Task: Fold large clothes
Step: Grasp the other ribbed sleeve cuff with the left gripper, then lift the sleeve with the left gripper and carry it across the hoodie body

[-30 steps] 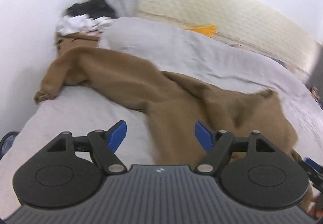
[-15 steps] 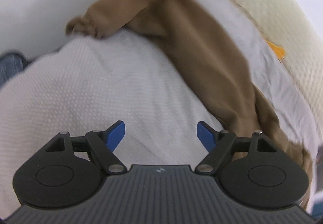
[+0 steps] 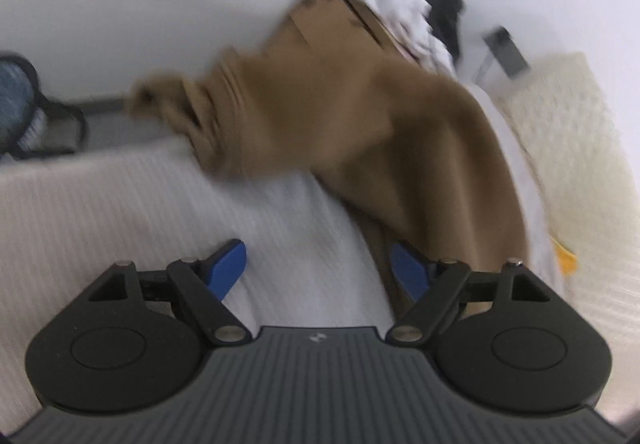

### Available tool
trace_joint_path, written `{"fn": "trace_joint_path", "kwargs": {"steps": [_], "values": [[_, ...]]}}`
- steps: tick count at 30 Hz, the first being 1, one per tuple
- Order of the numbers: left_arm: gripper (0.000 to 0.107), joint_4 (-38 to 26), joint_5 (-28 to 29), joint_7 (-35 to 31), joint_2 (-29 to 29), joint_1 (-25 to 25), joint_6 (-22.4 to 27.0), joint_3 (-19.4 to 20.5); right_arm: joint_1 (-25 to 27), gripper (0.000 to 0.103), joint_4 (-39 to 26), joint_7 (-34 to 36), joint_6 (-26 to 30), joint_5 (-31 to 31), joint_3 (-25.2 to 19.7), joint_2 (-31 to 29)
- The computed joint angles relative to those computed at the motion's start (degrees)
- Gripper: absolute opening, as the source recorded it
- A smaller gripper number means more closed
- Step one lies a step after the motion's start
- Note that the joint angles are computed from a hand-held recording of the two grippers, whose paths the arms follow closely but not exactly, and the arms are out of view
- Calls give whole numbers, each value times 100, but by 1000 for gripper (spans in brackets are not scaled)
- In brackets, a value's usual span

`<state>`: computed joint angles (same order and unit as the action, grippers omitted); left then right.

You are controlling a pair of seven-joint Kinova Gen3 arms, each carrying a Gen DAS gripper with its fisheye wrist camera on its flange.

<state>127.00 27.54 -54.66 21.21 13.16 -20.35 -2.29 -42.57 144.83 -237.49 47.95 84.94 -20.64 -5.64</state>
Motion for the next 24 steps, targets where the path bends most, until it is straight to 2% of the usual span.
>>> {"fn": "trace_joint_path", "kwargs": {"steps": [3, 5, 7, 9, 11, 13, 14, 15, 17, 21, 24], "values": [[84, -99, 566, -634, 81, 620, 46, -796, 116, 86, -38, -119, -164, 106, 139, 95], [84, -151, 527, -690, 164, 921, 152, -1327, 158, 86, -19, -267, -207, 243, 172, 134], [84, -194, 135, -374, 208, 906, 264, -1544, 151, 86, -28, -333, -168, 233, 147, 176], [83, -200, -331, 17, 278, 742, 194, -1496, 134, 86, -40, -338, -128, 184, 121, 183], [83, -249, -797, 465, 388, 936, 202, -1819, 127, 85, -53, -302, -118, 125, 114, 183], [77, -486, -997, 727, 577, 1330, 520, -2350, 144, 85, -104, -212, -135, 61, 128, 188], [67, -668, -958, 717, 699, 1546, 731, -2615, 161, 85, -114, -173, -153, 55, 142, 182], [58, -825, -851, 615, 802, 1768, 919, -2880, 169, 86, -129, -133, -152, 39, 143, 184], [49, -1074, -655, 187, 948, 2222, 1299, -3411, 200, 86, -161, -65, -158, 52, 161, 207], [38, -1405, 13, -504, 1030, 3050, 1966, -4473, 114, 86, -263, -15, 109, -68, 53, 365], [31, -1560, -229, -471, 860, 3662, 2556, -5269, 45, 86, -305, 84, 230, -154, 25, 410]]}}
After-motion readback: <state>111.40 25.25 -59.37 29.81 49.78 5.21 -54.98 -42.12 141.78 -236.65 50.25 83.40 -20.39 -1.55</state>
